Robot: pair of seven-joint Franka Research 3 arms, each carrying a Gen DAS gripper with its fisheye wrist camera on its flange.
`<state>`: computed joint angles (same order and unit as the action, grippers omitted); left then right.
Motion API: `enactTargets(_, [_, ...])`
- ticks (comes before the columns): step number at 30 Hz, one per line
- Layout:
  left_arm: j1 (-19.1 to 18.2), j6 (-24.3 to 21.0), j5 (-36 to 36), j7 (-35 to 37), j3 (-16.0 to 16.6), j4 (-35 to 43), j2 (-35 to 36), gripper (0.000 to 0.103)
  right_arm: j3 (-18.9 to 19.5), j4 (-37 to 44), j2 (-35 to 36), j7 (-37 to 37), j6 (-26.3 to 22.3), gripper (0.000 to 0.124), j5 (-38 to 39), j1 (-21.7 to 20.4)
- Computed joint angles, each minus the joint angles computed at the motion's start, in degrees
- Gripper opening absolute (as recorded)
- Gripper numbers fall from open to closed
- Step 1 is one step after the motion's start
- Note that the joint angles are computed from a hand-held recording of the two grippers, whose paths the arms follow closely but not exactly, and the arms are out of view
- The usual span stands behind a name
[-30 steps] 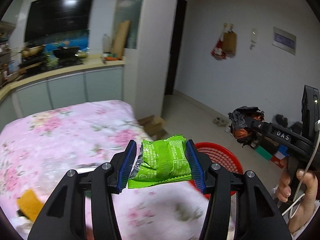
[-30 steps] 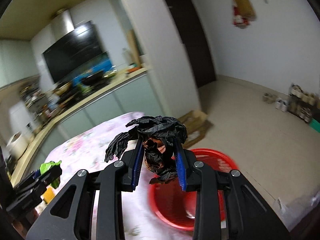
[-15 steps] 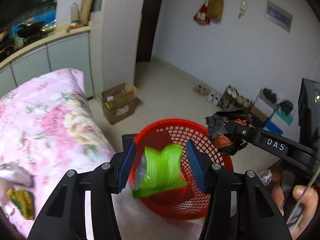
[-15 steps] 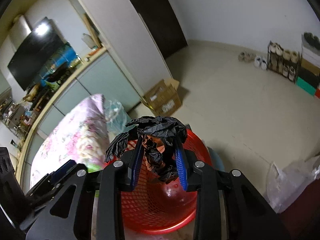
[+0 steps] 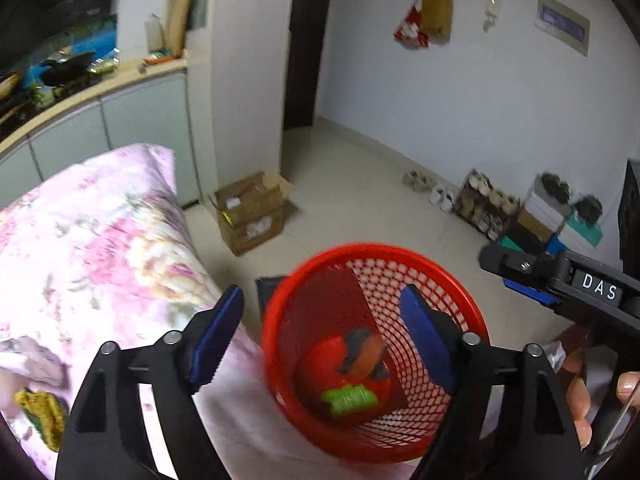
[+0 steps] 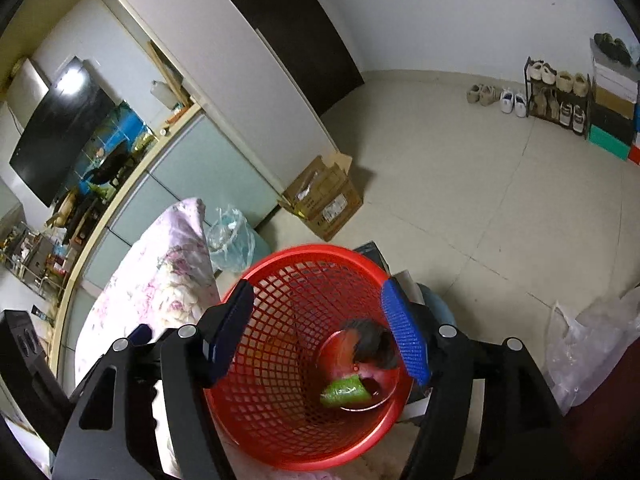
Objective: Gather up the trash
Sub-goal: 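Open both tools to drop the wrapper and bag into the wastebasket, then return both tools to the bed and reach toward the remaining trash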
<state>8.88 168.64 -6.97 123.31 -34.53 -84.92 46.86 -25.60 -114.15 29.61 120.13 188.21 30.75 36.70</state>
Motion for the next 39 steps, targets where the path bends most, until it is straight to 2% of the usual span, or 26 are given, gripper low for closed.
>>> enactTargets(2, [2.5, 4.4, -0.8, 0.6, -2.1, -3.2, -1.4, 0.088, -5.6, -0.6, 0.7, 0.2, 0.8, 0.064, 0.8, 5.6])
enactTargets(4, [6.9, 10.1, -0.7, 1.4, -6.6, -6.5, -1.7, 0.091, -9.9, -0.8, 1.7, -0.6, 2.0, 0.064, 1.9, 9.9])
enactTargets(7, [12.4, 19.2, 1.3, 1.4, -11.9, -11.6, -1.8, 0.096, -12.3, -0.9, 2.6, -3.3, 5.3, 0.067, 4.1, 13.0])
enactTargets(9, [16.5, 23.0, 3.7, 0.9, -15.6, -14.3, -1.2, 0.096, -15.1, -0.8, 4.1, -5.3, 8.1, 0.076, 6.5, 16.5])
enactTargets(11, [21.0, 24.7, 7.3, 0.5, -19.8, -16.7, 0.1, 0.096, -18.5, -0.5, 6.4, -7.9, 10.8, 0.081, 9.5, 20.6])
enactTargets(13, [22.9, 27.0, 9.1, -0.8, -20.8, -18.7, -0.3, 0.096, -20.3, -0.5, 7.9, -10.6, 13.2, 0.087, 11.8, 23.2])
enactTargets(15, [23.2, 29.4, 9.3, -2.6, -19.5, -20.6, -2.5, 0.096, -21.7, -0.3, 9.2, -13.5, 15.6, 0.095, 13.8, 25.3])
enactTargets(19, [23.5, 35.1, 9.9, -6.1, -17.0, -24.6, -5.9, 0.096, -19.4, -0.4, 8.1, -17.3, 20.0, 0.096, 12.7, 24.6])
enactTargets(25, [29.2, 36.1, 12.8, -13.6, -18.0, -28.7, -10.2, 0.096, -13.8, 0.6, 5.0, -21.0, 22.6, 0.096, 9.9, 20.8])
enactTargets(29, [35.3, 34.9, 17.1, -18.8, -20.5, -31.2, -12.1, 0.096, -10.1, 0.8, 3.2, -24.0, 24.3, 0.096, 8.4, 18.8])
enactTargets(31, [36.8, 35.3, 18.2, -20.4, -19.8, -32.4, -14.2, 0.096, -8.6, 1.3, 2.7, -25.7, 24.8, 0.096, 8.2, 18.3])
enactTargets(33, [36.0, 36.5, 16.5, -21.6, -16.5, -34.2, -18.2, 0.096, -6.2, 1.2, 1.8, -26.4, 25.3, 0.096, 6.7, 16.9])
enactTargets(36, [39.8, 35.4, 19.1, -25.1, -15.9, -35.6, -21.0, 0.096, -1.8, 1.1, 0.2, -25.9, 25.0, 0.096, 2.7, 13.3])
enactTargets(39, [42.1, 34.2, 20.1, -28.5, -13.8, -35.9, -23.0, 0.096, 1.8, 1.8, -0.4, -26.5, 23.6, 0.096, 0.9, 10.6])
